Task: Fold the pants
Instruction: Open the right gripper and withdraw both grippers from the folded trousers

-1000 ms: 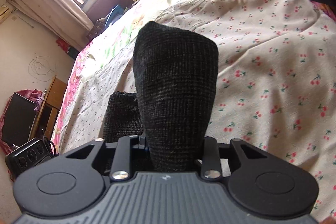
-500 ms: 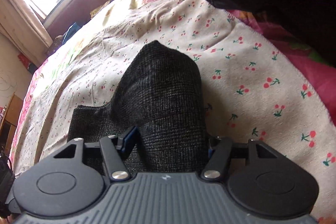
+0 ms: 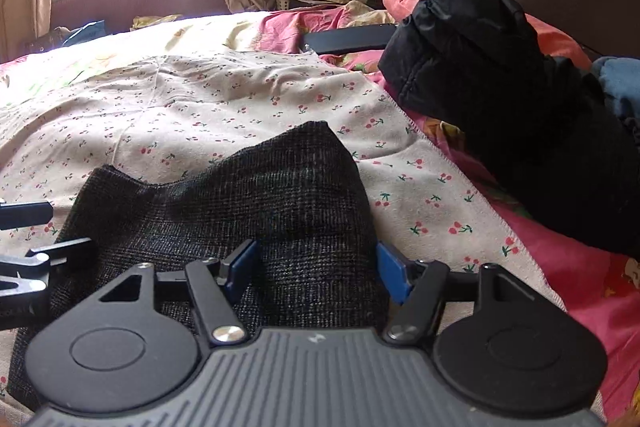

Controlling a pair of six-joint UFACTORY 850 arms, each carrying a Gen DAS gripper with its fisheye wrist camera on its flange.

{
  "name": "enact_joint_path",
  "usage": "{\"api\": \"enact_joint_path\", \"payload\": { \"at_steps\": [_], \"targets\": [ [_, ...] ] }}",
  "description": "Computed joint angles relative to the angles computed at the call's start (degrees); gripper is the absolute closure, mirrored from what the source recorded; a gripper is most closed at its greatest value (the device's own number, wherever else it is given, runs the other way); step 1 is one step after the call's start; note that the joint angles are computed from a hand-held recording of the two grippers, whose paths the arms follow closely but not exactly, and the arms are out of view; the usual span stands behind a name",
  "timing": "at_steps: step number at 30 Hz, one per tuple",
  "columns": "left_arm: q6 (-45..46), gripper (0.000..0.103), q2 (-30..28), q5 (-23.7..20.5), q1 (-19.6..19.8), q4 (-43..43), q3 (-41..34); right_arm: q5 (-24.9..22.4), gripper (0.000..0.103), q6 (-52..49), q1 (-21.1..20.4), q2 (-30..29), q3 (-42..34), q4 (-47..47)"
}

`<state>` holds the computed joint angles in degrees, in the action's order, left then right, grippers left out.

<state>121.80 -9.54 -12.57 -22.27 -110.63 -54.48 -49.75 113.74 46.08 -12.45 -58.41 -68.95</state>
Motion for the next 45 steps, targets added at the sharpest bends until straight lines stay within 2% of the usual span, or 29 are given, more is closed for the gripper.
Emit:
{"api": "enact_joint_path", "payload": {
  "at_steps": [3,5,7,11,18,22,24,28,36,38,41,45],
  "targets": [
    [-8.32,0.022,1.81,-0.06,0.85,7.46,0.68,-1.57,0.037,-1.31,1.26,0.18,-1.12,1.88],
    [-10.53,0.022,3.5,-0.48,1.34,9.91,1.64,-2.58,0.037,-1.59,2.3,0.85,-1.43,2.39],
    [-13.42,0.022,6.28,-1.78,2.32,13.43,3.45,-6.04,0.037,-3.05,3.92,0.52,-3.02,3.63],
    [-19.5,0.021,11.33,-5.78,4.66,20.61,7.1,-9.72,0.037,-2.87,7.07,0.4,-5.11,5.66],
    [-27.86,0.009,18.24,-10.21,8.35,28.53,12.08,-15.55,0.035,-2.32,13.34,-1.04,-9.19,9.64],
    [-27.23,0.006,22.1,-9.45,8.76,29.51,15.1,-18.44,0.032,-1.52,16.89,-2.12,-11.26,11.14],
    [-25.99,0.0,23.85,-8.31,8.47,28.86,16.52,-19.16,0.031,-0.81,18.11,-2.49,-11.94,11.63],
    [-22.69,0.0,26.71,-4.22,7.21,25.32,18.79,-20.3,0.031,1.06,20.05,-2.99,-12.68,12.36],
    [-23.53,0.0,28.2,-4.15,7.76,25.35,20.17,-21.48,0.03,4.05,21.85,-3.07,-12.42,14.67],
    [-22.73,0.0,28.69,-2.62,7.04,24.89,20.62,-21.67,0.03,4.5,22.04,-3.14,-12.37,15.16],
    [-26.86,0.0,28.76,-0.89,5.89,29.56,20.5,-21.8,0.03,5.16,22.54,-3.41,-12.49,15.44],
    [-40.31,0.0,28.16,-0.62,5.22,42.47,19.55,-22.07,0.03,4.98,23.01,-4.02,-13.16,15.59]
  ]
}}
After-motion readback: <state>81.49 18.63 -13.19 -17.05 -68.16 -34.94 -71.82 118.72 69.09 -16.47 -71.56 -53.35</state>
